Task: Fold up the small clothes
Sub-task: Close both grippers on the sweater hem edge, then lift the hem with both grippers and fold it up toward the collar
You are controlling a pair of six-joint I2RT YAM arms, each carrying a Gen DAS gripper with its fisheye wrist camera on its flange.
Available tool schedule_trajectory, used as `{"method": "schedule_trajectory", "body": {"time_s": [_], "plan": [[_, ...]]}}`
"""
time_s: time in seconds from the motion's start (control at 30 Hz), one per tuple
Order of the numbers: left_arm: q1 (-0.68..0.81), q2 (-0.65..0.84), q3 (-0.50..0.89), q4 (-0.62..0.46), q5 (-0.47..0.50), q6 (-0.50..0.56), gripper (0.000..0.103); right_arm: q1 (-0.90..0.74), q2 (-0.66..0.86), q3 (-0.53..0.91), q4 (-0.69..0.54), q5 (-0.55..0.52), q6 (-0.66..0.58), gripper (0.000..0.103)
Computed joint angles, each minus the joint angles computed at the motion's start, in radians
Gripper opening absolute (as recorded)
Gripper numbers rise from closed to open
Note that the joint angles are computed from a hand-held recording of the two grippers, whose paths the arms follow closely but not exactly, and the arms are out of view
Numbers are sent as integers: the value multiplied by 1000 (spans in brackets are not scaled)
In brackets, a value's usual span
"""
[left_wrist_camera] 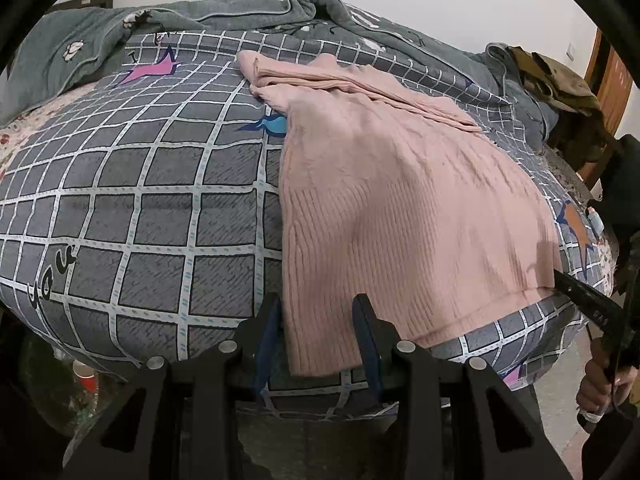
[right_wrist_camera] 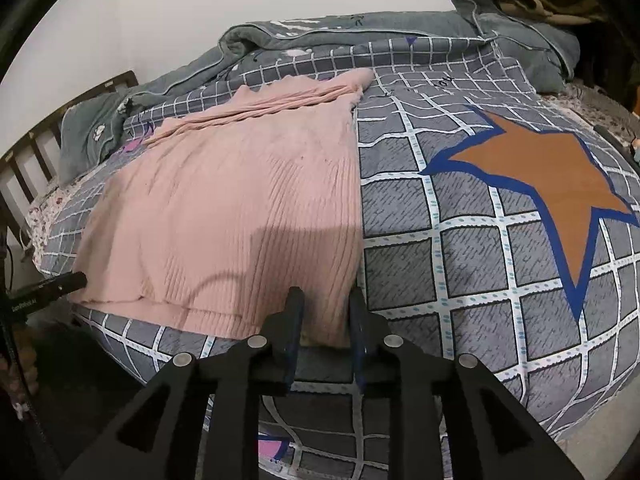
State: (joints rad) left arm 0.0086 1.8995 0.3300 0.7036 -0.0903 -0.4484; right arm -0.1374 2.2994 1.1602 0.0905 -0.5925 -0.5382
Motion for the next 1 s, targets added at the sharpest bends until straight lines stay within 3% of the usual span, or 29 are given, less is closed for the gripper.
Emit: {"method": "schedule_trajectory", "body": {"time_s": [0.17, 0.3, 0.43, 0.6, 0.87, 1.0], "plan": [[13, 11, -12, 36, 24, -17, 35, 11, -3, 7, -15, 25, -17, 23], [21, 15, -9, 27, 48, -14, 10, 1, 5, 24, -36, 7, -8, 20], [49, 21, -15, 47, 109, -28, 8, 5, -8, -19, 26, 15, 8, 6], [59, -36, -79, 110, 102, -76, 7, -38, -10, 35, -79, -75, 57, 5], [130, -272, -138, 26, 242, -218, 7, -99, -75, 155, -313, -268, 139, 5], [103, -496, -102, -189, 194, -227, 7, -102, -115, 193, -365, -320, 178, 4]]}}
